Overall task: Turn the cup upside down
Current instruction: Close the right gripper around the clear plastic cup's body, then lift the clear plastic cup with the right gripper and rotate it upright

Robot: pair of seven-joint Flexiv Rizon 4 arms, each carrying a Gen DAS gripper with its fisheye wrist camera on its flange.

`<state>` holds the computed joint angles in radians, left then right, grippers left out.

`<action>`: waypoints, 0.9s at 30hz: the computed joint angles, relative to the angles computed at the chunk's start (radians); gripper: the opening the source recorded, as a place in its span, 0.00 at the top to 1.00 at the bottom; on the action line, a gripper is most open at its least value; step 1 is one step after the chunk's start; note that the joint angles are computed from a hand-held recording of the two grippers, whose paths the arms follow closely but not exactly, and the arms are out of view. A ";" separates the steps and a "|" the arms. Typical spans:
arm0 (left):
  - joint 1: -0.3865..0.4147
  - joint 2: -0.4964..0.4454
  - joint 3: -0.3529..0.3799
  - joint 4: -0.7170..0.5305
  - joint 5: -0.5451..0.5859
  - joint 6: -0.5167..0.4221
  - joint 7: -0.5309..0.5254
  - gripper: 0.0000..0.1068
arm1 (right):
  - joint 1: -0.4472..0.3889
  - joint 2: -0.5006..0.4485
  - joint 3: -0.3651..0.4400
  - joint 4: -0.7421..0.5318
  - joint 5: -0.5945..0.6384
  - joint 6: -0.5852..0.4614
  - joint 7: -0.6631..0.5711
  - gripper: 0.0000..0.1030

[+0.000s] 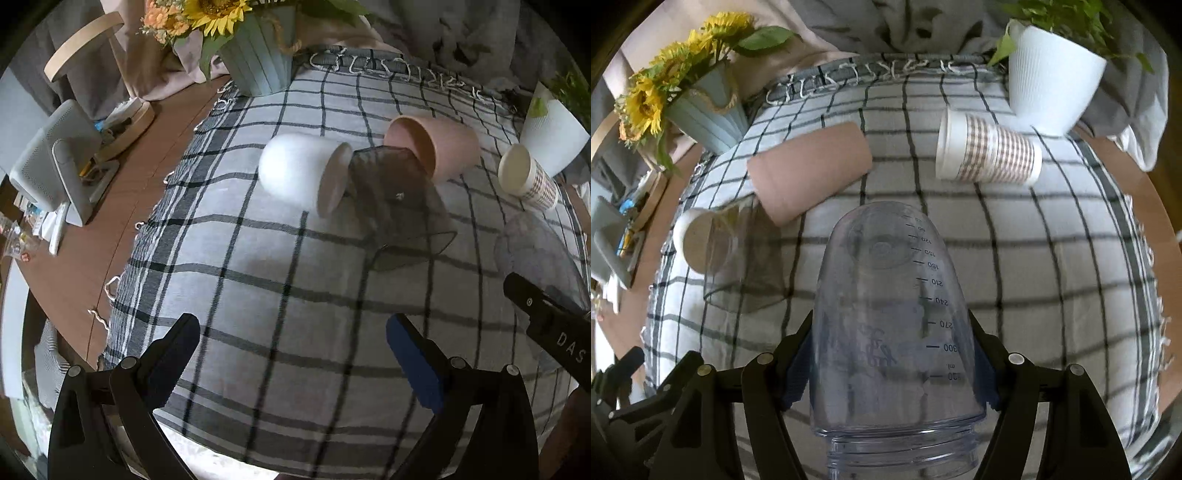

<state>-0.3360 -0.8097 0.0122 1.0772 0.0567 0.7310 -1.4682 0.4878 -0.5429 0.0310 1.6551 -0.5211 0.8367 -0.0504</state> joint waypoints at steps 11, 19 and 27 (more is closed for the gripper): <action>0.041 0.004 -0.020 0.030 -0.033 -0.001 0.080 0.04 | 0.033 -0.024 0.029 -0.031 0.060 -0.053 0.075 0.30; 0.041 0.002 -0.009 0.025 -0.036 -0.013 0.074 0.04 | 0.031 -0.043 0.044 -0.044 0.115 -0.023 0.052 0.30; 0.037 0.016 -0.013 0.017 -0.041 -0.016 0.047 0.04 | 0.042 0.012 0.024 0.021 0.086 0.053 0.081 0.19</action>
